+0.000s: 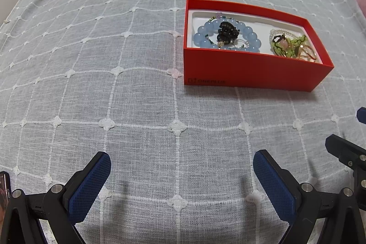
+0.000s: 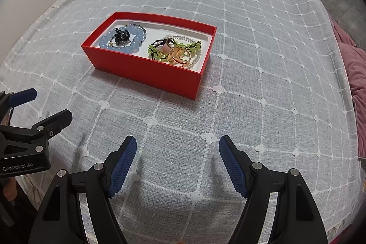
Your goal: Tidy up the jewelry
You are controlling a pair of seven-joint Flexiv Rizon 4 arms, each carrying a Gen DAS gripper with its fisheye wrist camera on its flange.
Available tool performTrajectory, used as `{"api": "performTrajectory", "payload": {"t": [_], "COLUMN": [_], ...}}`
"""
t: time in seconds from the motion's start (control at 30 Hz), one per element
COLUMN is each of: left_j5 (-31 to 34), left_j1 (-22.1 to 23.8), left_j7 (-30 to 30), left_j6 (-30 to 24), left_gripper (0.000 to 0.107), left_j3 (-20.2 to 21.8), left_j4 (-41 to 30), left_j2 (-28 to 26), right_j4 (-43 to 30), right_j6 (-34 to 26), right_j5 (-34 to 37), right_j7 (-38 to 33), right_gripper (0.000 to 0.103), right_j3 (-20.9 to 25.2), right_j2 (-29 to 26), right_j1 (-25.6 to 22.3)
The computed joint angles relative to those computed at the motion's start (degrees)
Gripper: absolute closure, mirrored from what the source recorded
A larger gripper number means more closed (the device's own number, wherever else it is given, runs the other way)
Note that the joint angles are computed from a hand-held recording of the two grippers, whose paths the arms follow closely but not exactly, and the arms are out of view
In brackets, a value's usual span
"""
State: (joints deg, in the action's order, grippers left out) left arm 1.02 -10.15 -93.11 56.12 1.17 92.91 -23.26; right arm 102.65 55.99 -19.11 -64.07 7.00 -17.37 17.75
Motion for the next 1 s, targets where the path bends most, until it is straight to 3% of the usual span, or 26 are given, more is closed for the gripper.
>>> {"api": "performTrajectory", "payload": {"t": [1.0], "left_j5": [0.96], "left_j1": [-0.13], "left_j7": [-0.70], "left_j6": [-0.36], "left_gripper": [0.005], "left_j3": [0.38], "left_j4": [-0.21], "left_j2": [-0.07], "right_j4": [0.18], "right_j6": [-0.13], "right_j5": [-0.08], "right_j7": [0.15], "right_gripper": [0.026], "right_j3": [0.03], "right_j2": [-0.10], "right_j1": [0.17]}}
